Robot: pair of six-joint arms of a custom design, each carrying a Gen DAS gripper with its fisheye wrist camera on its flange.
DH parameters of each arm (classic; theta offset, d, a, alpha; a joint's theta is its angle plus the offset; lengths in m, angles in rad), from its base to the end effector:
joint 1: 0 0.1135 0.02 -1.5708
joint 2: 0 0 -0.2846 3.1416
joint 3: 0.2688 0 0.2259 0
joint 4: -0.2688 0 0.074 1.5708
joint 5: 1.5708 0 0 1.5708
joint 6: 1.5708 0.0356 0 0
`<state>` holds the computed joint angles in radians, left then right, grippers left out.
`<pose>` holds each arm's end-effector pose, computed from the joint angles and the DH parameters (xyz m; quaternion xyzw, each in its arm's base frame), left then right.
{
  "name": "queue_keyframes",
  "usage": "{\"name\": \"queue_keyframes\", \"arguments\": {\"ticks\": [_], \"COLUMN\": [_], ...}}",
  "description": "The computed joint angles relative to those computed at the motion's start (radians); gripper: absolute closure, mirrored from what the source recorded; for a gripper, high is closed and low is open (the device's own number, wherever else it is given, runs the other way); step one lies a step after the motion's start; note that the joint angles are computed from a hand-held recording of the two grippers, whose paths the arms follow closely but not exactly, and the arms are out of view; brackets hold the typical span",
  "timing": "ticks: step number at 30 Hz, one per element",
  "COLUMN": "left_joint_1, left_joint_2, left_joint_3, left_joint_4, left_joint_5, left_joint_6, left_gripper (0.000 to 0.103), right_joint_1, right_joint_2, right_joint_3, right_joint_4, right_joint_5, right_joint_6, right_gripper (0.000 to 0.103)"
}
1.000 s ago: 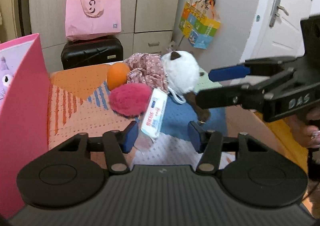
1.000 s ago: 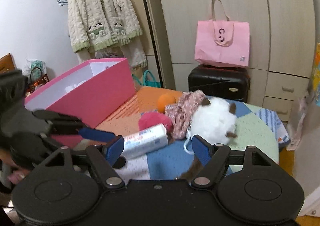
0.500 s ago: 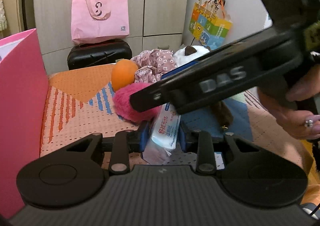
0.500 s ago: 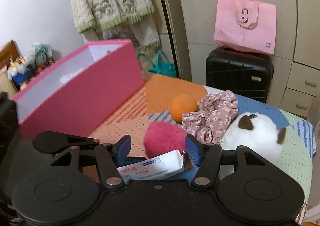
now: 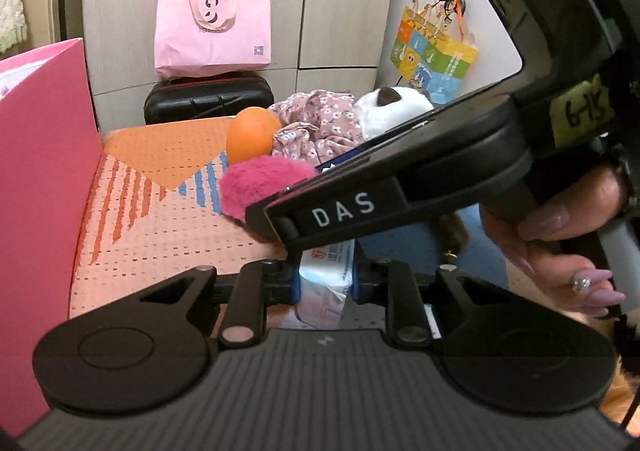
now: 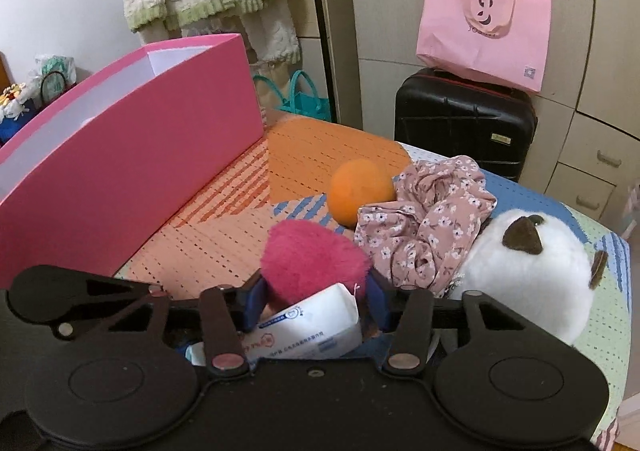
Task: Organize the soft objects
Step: 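Close the left gripper on the white cream tube while the right gripper closes on the pink fluffy ball, then lift and carry the cream tube and pink fluffy ball over the box with both grippers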
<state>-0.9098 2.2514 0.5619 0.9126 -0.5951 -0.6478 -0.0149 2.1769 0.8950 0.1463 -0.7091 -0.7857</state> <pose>0.2040 -0.2298 0.0388 0.0028 0.8890 -0.0672 0.4530 0.3446 0.0180 0.0641 -0.4137 0.8203 0.2333 0.3186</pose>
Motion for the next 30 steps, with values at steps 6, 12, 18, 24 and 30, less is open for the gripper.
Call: {"name": "queue_keyframes", "arguments": {"ticks": [6, 12, 18, 24, 30], "left_joint_1": [-0.038, -0.088, -0.122, -0.162, -0.196], "left_joint_2": [-0.027, -0.058, -0.081, -0.109, -0.144], "left_joint_3": [-0.033, -0.067, -0.107, -0.138, -0.192], "left_joint_4": [0.003, -0.003, 0.001, -0.025, -0.03], "left_joint_5": [0.012, -0.017, -0.018, -0.041, -0.056], "left_joint_6": [-0.032, -0.058, -0.108, -0.159, -0.222], "left_gripper": [0.083, 0.083, 0.083, 0.083, 0.083], "right_joint_1": [-0.028, -0.066, -0.109, -0.154, -0.216], "right_joint_2": [-0.029, -0.079, -0.13, -0.177, -0.219], "right_joint_3": [-0.059, -0.133, -0.192, -0.248, -0.294], "right_joint_4": [0.029, 0.058, 0.07, 0.079, 0.06], "right_joint_5": [-0.035, -0.073, -0.101, -0.134, -0.169], "right_joint_6": [-0.013, -0.028, -0.051, -0.084, -0.138], "right_gripper": [0.051, 0.051, 0.051, 0.051, 0.051]}}
